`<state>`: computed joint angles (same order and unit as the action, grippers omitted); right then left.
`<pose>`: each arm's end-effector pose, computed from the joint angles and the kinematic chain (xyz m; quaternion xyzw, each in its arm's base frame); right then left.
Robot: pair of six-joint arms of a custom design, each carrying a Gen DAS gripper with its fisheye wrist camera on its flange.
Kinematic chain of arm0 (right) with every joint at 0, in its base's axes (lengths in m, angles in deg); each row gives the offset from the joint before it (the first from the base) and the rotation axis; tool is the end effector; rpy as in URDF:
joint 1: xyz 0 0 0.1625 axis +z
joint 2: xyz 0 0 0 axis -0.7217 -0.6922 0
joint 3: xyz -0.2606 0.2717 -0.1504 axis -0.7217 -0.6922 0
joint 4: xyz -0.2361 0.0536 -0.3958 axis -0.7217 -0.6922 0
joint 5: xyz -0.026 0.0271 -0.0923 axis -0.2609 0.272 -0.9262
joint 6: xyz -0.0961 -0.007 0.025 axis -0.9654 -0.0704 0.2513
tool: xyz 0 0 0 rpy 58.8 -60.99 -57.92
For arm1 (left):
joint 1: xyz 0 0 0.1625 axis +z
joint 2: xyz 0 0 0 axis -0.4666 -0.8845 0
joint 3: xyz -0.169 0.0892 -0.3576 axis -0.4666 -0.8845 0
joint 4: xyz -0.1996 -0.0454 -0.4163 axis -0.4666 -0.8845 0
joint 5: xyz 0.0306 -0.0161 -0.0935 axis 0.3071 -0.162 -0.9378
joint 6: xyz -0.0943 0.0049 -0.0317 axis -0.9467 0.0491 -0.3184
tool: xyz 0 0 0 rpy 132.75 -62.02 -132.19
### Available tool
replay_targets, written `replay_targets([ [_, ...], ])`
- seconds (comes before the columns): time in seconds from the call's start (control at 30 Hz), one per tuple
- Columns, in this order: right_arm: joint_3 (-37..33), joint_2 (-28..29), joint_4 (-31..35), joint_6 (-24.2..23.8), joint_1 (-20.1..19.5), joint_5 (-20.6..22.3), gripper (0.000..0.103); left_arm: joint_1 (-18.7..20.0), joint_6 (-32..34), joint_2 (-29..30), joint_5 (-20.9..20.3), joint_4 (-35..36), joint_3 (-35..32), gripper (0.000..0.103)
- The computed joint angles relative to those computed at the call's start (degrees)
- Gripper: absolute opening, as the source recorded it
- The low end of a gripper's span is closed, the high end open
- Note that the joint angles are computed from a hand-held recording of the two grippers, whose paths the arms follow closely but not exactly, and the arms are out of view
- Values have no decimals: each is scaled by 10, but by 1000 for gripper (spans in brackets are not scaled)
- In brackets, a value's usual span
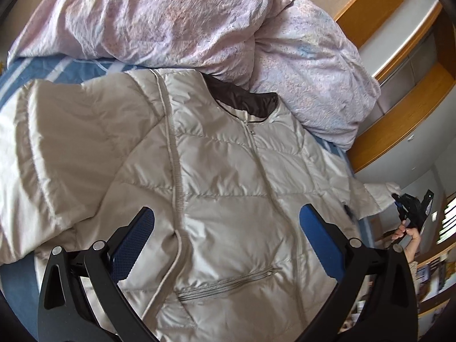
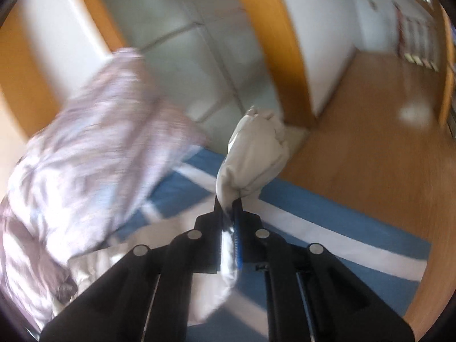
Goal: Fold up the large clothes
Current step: 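Grasp the jacket sleeve cuff with the right gripper and lift it, then fold the held sleeve across the jacket front and release it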
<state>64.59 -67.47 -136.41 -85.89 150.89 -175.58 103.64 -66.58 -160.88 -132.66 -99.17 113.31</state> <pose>0.2157 -0.5687 0.1391 -0.0897 -0.7790 0.5667 0.2528 0.0500 -0.5107 0.3827 -0.0005 0.9316 -0.3358 0.1390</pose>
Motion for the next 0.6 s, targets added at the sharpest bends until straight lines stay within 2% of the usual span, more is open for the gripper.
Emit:
replay_targets([
  [0.07, -22, 17, 5, -34, 26, 8, 8, 7, -8, 6, -19, 1, -6, 102],
  [0.17, -49, 44, 33, -65, 60, 44, 8, 17, -21, 17, -49, 0, -16, 102],
  [0.33, -78, 90, 116, -90, 104, 114, 8, 40, -49, 41, -123, -7, -37, 102],
  [0.47, -102, 127, 211, -80, 116, 170, 8, 51, -78, 60, -155, -12, -47, 102],
  [0.6, -138, 171, 311, -62, 125, 200, 8, 57, -95, 88, -177, -14, -58, 98],
])
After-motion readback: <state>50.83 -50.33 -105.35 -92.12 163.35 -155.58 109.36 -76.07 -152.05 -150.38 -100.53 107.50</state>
